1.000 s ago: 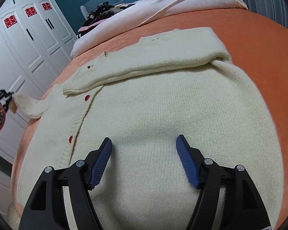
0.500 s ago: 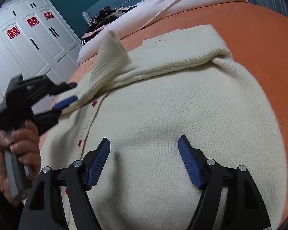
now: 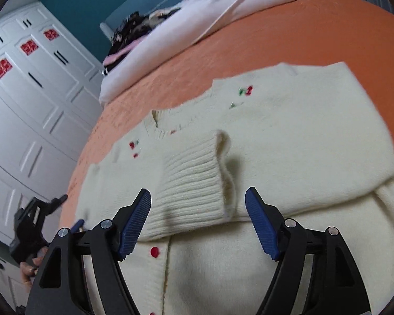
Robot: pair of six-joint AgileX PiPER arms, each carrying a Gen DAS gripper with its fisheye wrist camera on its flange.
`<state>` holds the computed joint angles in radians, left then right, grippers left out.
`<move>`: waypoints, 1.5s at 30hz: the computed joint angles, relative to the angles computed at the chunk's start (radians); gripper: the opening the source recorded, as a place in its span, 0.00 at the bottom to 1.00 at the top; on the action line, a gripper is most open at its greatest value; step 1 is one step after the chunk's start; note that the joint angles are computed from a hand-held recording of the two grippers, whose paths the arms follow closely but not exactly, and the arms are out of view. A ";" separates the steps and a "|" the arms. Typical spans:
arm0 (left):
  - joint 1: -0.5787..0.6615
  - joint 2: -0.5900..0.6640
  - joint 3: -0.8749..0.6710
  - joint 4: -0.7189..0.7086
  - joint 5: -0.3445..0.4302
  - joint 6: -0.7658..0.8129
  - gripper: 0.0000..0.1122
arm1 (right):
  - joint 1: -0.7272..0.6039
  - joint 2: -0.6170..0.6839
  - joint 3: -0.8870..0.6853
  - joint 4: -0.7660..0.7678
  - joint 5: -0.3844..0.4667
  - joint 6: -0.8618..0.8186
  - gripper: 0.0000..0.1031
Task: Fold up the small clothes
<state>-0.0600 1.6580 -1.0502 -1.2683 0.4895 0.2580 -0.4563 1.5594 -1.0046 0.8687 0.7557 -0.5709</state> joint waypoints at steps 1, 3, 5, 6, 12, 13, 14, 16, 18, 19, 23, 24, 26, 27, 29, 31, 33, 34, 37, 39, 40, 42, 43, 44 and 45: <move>-0.006 0.001 -0.012 0.032 -0.013 -0.033 0.36 | 0.034 0.029 -0.028 -0.059 -0.015 0.055 0.36; 0.007 0.033 -0.072 -0.001 -0.004 -0.014 0.11 | 0.042 0.049 -0.083 -0.058 0.020 0.061 0.14; 0.012 0.013 -0.074 -0.122 -0.011 0.089 0.12 | -0.022 0.015 -0.143 0.084 0.108 -0.007 0.14; 0.017 -0.006 -0.085 -0.126 -0.011 0.102 0.15 | -0.042 -0.007 -0.181 0.126 0.132 -0.029 0.14; 0.005 -0.121 0.048 -0.122 0.012 0.063 0.69 | -0.055 0.016 -0.351 0.115 0.186 0.000 0.14; -0.006 -0.089 0.030 -0.094 0.024 0.029 0.68 | -0.037 0.038 -0.367 0.072 0.178 0.030 0.14; -0.018 -0.050 -0.002 -0.044 0.025 -0.031 0.67 | -0.028 0.070 -0.398 0.045 0.184 0.053 0.14; -0.025 0.027 -0.061 -0.014 0.030 -0.089 0.65 | -0.009 0.096 -0.439 0.010 0.196 0.079 0.14; -0.016 0.095 -0.134 0.051 0.052 -0.189 0.56 | 0.003 0.081 -0.468 0.014 0.203 0.066 0.14; -0.010 0.115 -0.164 0.065 0.068 -0.220 0.53 | 0.002 0.076 -0.499 0.029 0.219 0.051 0.14; -0.004 0.058 -0.192 0.025 0.036 -0.129 0.51 | -0.032 0.050 -0.550 0.105 0.255 -0.003 0.14; -0.010 0.042 -0.198 0.062 0.029 -0.135 0.62 | -0.049 0.050 -0.551 0.128 0.264 -0.015 0.14; -0.028 0.042 -0.213 0.184 0.049 -0.229 0.79 | -0.074 0.053 -0.520 0.142 0.251 -0.037 0.14; -0.037 0.062 -0.214 0.213 0.064 -0.244 0.78 | -0.083 0.061 -0.495 0.131 0.234 -0.036 0.14; -0.059 0.117 -0.232 0.299 0.074 -0.310 0.70 | -0.100 0.110 -0.447 0.103 0.217 -0.012 0.14; -0.062 0.160 -0.238 0.273 0.072 -0.286 0.43 | -0.094 0.154 -0.423 0.031 0.203 0.033 0.14; -0.057 0.166 -0.251 0.258 0.050 -0.264 0.23 | -0.104 0.139 -0.395 0.039 0.197 -0.007 0.13; -0.057 0.157 -0.252 0.265 0.030 -0.257 0.20 | -0.114 0.123 -0.386 0.071 0.205 -0.041 0.13; -0.054 0.141 -0.254 0.309 0.015 -0.271 0.20 | -0.150 0.081 -0.363 0.148 0.204 -0.115 0.13; -0.041 0.110 -0.189 0.242 0.031 -0.220 0.20 | -0.168 0.091 -0.311 0.128 0.168 -0.128 0.13; -0.038 0.078 -0.135 0.177 0.026 -0.164 0.20 | -0.165 0.121 -0.297 0.076 0.146 -0.101 0.13; -0.037 0.015 -0.035 0.078 0.021 -0.063 0.27 | -0.156 0.211 -0.264 -0.037 0.103 -0.031 0.13; -0.044 0.001 -0.012 0.082 0.021 -0.068 0.31 | -0.163 0.239 -0.240 -0.036 0.096 -0.035 0.13; -0.046 0.001 -0.006 0.080 0.028 -0.068 0.36 | -0.180 0.240 -0.215 0.005 0.095 -0.065 0.13; -0.050 0.015 -0.010 0.069 0.040 -0.057 0.36 | -0.197 0.234 -0.195 0.052 0.098 -0.090 0.13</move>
